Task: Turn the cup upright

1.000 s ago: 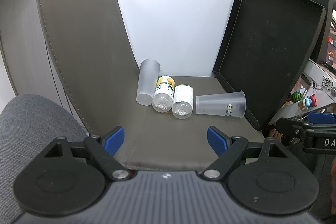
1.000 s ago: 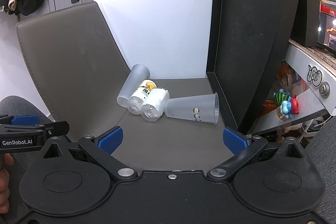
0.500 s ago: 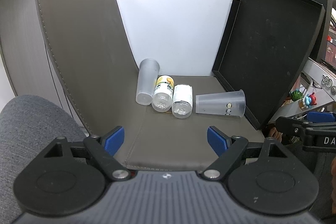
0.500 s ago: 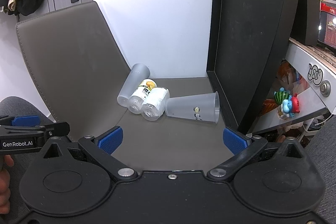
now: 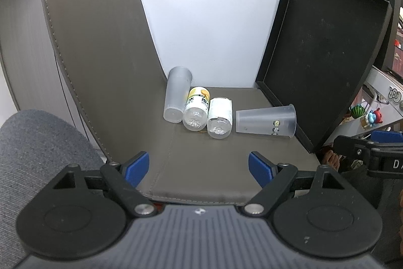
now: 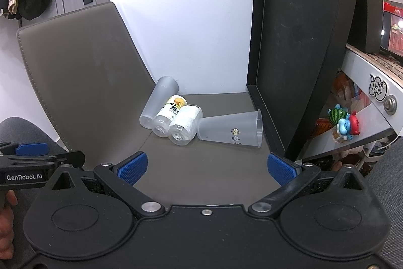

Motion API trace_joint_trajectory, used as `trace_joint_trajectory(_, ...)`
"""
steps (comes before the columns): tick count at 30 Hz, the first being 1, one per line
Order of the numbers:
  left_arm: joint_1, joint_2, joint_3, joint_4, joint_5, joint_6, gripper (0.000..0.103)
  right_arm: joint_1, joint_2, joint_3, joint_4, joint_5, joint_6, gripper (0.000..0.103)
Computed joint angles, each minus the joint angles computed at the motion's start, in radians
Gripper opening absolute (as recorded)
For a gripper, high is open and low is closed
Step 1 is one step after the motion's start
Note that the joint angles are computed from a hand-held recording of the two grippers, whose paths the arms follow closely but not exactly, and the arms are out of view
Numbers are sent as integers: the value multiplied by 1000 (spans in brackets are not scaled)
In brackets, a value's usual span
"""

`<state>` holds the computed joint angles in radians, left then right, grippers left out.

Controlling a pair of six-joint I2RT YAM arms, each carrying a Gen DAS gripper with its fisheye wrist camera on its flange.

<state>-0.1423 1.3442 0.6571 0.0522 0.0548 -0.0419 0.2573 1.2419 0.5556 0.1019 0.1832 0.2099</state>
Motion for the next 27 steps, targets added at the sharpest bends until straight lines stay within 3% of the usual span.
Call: trace_joint_trajectory(27,-10,-37,-47,56,-20,9,85,3,-4,-3,2,3,-7,103)
